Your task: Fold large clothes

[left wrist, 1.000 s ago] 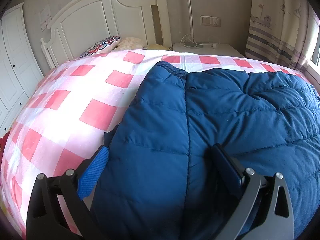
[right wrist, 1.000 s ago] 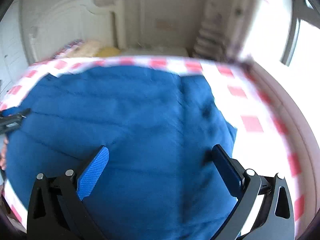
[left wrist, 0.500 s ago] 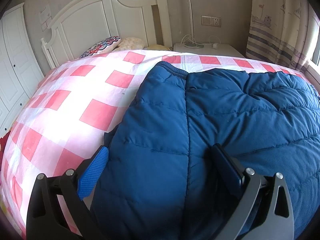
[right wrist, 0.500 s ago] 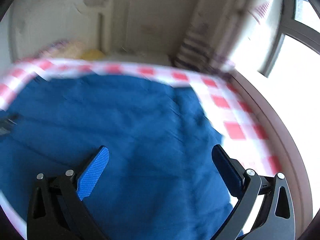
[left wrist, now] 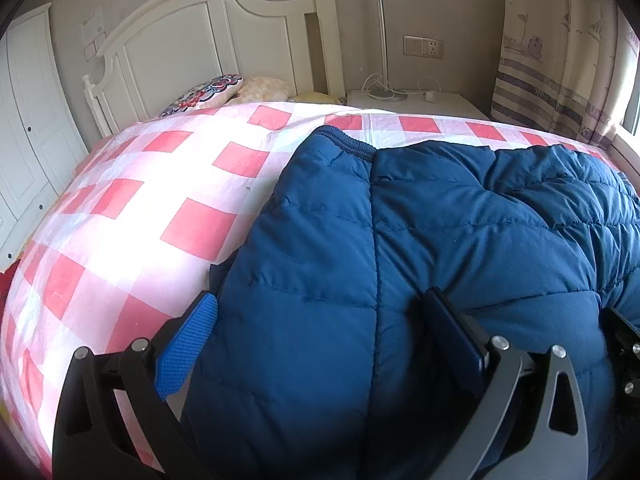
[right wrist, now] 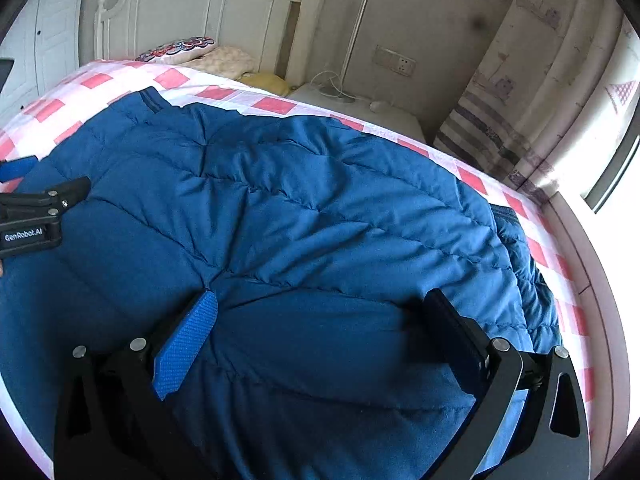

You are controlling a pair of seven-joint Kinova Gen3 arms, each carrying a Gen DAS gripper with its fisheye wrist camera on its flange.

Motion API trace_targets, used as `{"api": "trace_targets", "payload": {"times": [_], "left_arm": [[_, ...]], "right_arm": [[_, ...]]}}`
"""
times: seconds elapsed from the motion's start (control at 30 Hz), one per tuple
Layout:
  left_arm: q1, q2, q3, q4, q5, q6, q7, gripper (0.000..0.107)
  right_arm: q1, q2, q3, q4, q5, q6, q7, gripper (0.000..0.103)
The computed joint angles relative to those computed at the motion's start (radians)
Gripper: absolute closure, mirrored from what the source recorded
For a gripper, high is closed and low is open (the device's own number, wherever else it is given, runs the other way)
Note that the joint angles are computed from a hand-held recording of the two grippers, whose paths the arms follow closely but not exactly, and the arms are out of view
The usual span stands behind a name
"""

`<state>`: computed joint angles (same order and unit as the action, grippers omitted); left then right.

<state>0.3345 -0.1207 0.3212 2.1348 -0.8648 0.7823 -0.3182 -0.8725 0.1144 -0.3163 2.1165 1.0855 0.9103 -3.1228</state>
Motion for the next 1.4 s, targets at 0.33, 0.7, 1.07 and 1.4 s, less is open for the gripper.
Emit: {"api": "trace_targets", "payload": {"times": [0.33,0.7,1.07,1.4], "left_arm": [[0.073,0.058,0.090,-0.144,-0.084,0.125,-0.130,0.007],[0.150,0.332,-0.093,-0.359,-0.054,0.139,-0.359,0.006],[0.136,0.304,-0.199,-0.322,0.100,-0.029,-0.413,0.006],[0.120,0.290,-0.220,-0.317,0.173,-0.070,-0.464,0.006]], "right_arm": [[0.346,0.045,-0.413,-0.009,0.053,0.084,-0.054,0.005],[0.168,0.010,-0.192,0.009,0.025,0.012,-0.049,0.005],[0.450,-0.125,-0.151,-0.041,-0.204,-0.282,0.346,0.005],[0.787,0.122,-0.196,-0.264,-0.490,-0.365,0.699,0.004]]}}
